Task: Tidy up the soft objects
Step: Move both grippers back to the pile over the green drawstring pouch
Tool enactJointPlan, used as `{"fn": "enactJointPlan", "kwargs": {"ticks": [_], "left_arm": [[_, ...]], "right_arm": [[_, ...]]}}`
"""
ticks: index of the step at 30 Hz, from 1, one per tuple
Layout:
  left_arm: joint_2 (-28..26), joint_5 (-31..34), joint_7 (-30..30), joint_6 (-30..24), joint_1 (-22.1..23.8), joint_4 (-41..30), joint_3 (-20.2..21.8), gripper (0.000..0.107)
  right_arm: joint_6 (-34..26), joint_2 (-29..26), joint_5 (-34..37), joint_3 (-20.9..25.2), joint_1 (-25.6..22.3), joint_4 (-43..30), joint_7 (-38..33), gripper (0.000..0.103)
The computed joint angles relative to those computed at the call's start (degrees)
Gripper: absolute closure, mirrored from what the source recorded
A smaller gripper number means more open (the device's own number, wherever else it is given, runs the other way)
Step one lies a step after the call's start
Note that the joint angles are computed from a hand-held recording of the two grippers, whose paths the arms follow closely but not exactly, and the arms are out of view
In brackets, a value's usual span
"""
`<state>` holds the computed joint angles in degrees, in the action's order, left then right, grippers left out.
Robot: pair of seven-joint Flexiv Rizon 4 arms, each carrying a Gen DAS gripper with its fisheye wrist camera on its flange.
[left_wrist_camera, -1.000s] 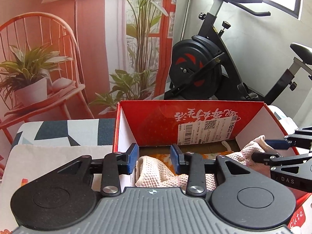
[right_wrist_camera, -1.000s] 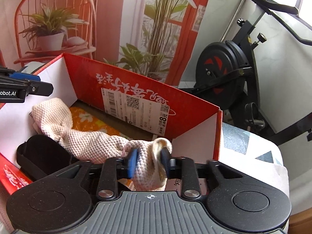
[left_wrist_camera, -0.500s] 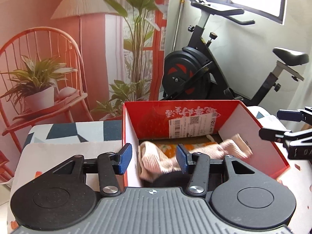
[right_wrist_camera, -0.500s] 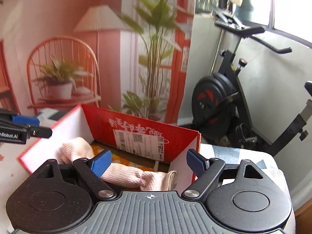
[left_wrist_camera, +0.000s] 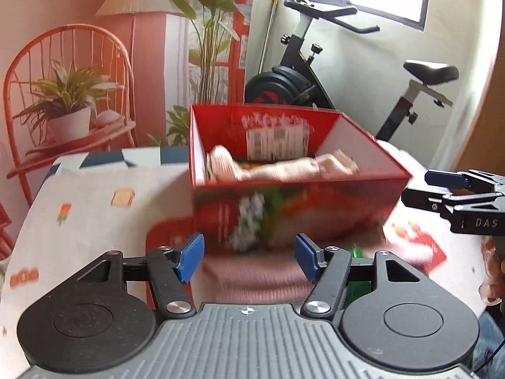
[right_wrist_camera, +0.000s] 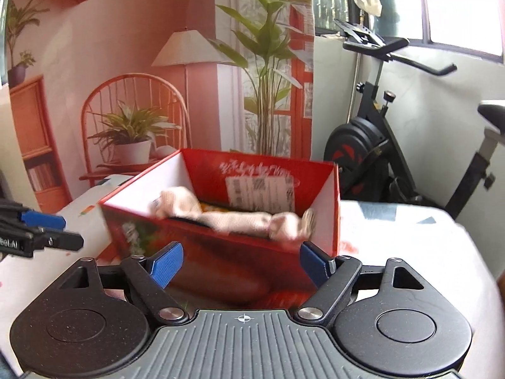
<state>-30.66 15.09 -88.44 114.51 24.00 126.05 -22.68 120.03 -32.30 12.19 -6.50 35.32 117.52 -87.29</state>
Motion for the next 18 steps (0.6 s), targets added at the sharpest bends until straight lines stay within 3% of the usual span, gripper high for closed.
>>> {"fn": "enactJointPlan", "kwargs": {"ticks": [3, 9, 12, 15, 18], "left_arm": [[0.4, -0.8, -1.5, 2.5, -2.0, 2.8, 2.5, 0.041], [-0.5, 0.6, -8.4, 6.3, -0.9, 6.1, 2.3, 0.041], [-1.2, 2.6, -11.3, 6.5, 0.2, 7.1, 1.7, 0.041], [-1.2, 2.7, -11.2, 6.2, -1.9, 7.7, 3.9, 0.041], [-1.9, 3.9, -12.4, 5.9, -0.1, 7.9, 2.6, 0.041]], "right_arm": [[5.2, -0.3, 2.1, 1.8, 0.5, 3.5, -0.3, 0.025], [11.5, -1.9, 7.5, 3.9, 3.3, 7.9, -2.7, 0.025], [13.3, -2.8, 7.8, 5.8, 3.1, 9.2, -2.9, 0.025], [14.2, -3.1, 6.2, 7.1, 2.5, 10.0, -3.4, 0.025], [14.4, -3.4, 5.1, 7.7, 2.2, 9.9, -3.9, 0.025]]}}
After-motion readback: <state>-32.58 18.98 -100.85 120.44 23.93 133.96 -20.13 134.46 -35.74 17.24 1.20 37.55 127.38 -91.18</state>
